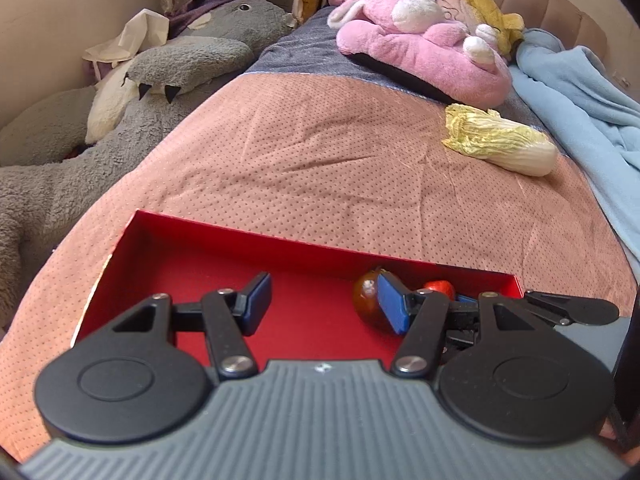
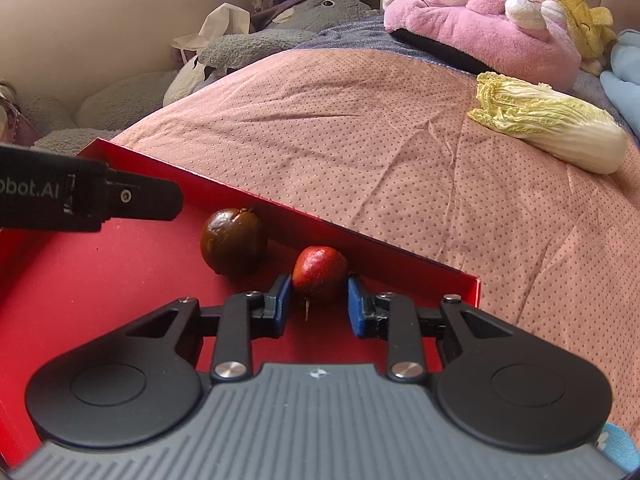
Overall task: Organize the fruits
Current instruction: 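Grasp the red plum with the right tool while the left tool grasps the dark tomato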
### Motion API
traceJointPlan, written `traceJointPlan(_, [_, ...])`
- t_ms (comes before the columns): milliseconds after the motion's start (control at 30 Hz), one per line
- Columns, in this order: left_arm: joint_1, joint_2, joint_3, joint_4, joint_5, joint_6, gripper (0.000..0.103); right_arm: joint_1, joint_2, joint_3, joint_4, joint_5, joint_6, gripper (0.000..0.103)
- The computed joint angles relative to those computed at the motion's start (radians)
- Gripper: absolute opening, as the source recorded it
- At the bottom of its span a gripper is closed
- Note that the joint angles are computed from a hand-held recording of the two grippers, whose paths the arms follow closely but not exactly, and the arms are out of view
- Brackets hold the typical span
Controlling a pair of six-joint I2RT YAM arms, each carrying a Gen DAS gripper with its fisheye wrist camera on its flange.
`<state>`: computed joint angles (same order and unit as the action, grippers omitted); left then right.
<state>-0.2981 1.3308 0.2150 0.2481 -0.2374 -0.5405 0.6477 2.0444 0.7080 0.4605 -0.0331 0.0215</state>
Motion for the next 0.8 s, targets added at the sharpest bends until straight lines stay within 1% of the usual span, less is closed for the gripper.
traceJointPlan(200, [-0.096, 0.131, 0.036, 0.063, -0.03, 0.032, 0.061, -0.039, -0.084, -0.132, 0.051, -0.051, 0.023, 0.035])
traceJointPlan(400, [-0.112, 0.279, 0.105, 0.1, -0.06, 0.051, 0.061, -0.08, -0.137, -0.238, 0.108, -0.113, 0.067, 0.034])
traceJointPlan(433, [-0.112, 0.302, 0.117, 0.103, -0.062, 0.053, 0.058, -0.084, -0.146, -0.255, 0.117, -0.12, 0.071, 0.034])
traceJointPlan(467, [-0.108, 0.323, 0.127, 0.104, -0.054, 0.057, 0.052, -0.088, -0.154, -0.27, 0.123, -0.129, 0.074, 0.034])
traceJointPlan(500, [-0.105, 0.334, 0.132, 0.109, -0.042, 0.06, 0.051, -0.09, -0.16, -0.283, 0.129, -0.137, 0.075, 0.034])
traceJointPlan(600, [-0.108, 0.355, 0.139, 0.12, -0.031, 0.063, 0.041, -0.09, -0.178, -0.318, 0.145, -0.149, 0.073, 0.034])
traceJointPlan(800, [-0.122, 0.351, 0.135, 0.121, -0.045, 0.052, 0.039, -0.103, -0.22, -0.366, 0.148, -0.171, 0.069, 0.034])
